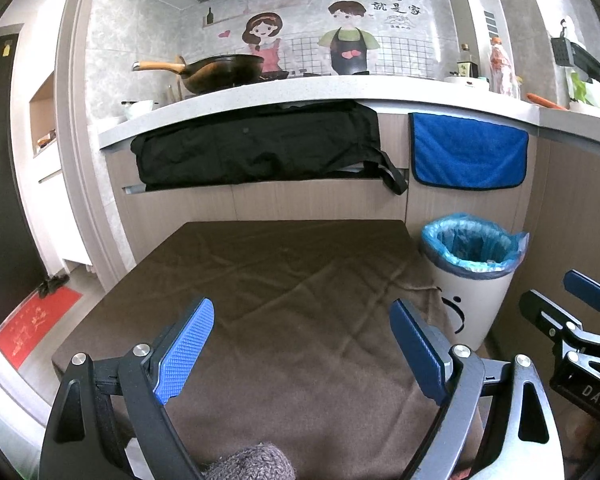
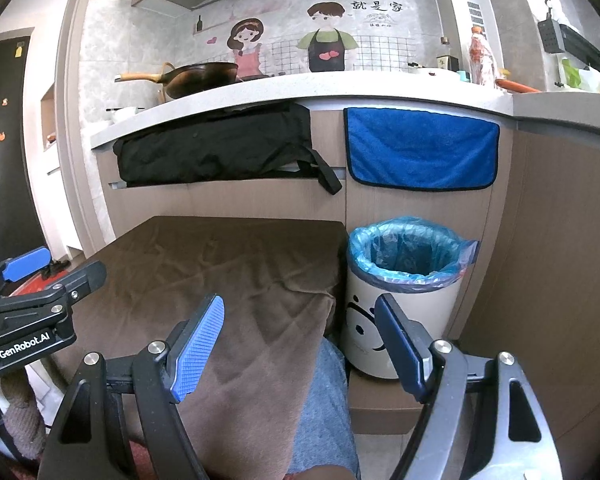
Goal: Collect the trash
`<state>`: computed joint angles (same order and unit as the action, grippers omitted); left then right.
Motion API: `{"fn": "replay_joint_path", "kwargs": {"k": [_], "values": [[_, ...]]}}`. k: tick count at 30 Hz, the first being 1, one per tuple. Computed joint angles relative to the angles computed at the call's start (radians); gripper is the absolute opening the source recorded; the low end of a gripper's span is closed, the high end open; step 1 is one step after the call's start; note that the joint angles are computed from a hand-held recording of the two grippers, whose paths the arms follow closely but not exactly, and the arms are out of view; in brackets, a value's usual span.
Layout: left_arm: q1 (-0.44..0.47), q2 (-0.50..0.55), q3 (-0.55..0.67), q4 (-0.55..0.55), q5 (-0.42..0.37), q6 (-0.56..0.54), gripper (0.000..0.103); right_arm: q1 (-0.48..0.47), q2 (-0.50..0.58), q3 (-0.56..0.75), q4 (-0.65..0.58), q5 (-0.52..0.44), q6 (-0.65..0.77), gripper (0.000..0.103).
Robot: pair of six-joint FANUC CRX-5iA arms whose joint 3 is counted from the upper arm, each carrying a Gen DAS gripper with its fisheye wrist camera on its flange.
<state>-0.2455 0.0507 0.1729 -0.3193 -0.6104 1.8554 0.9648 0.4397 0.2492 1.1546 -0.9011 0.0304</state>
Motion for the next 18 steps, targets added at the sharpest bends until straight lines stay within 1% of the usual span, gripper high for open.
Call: {"fn": "replay_joint_path", "kwargs": {"k": [18], "values": [[-0.019,0.002,0.012,-0.031,-0.018,0.036,0.090,-0.001,-0.006,-0.002,0.002,-0.003,0.000,0.076]]}}
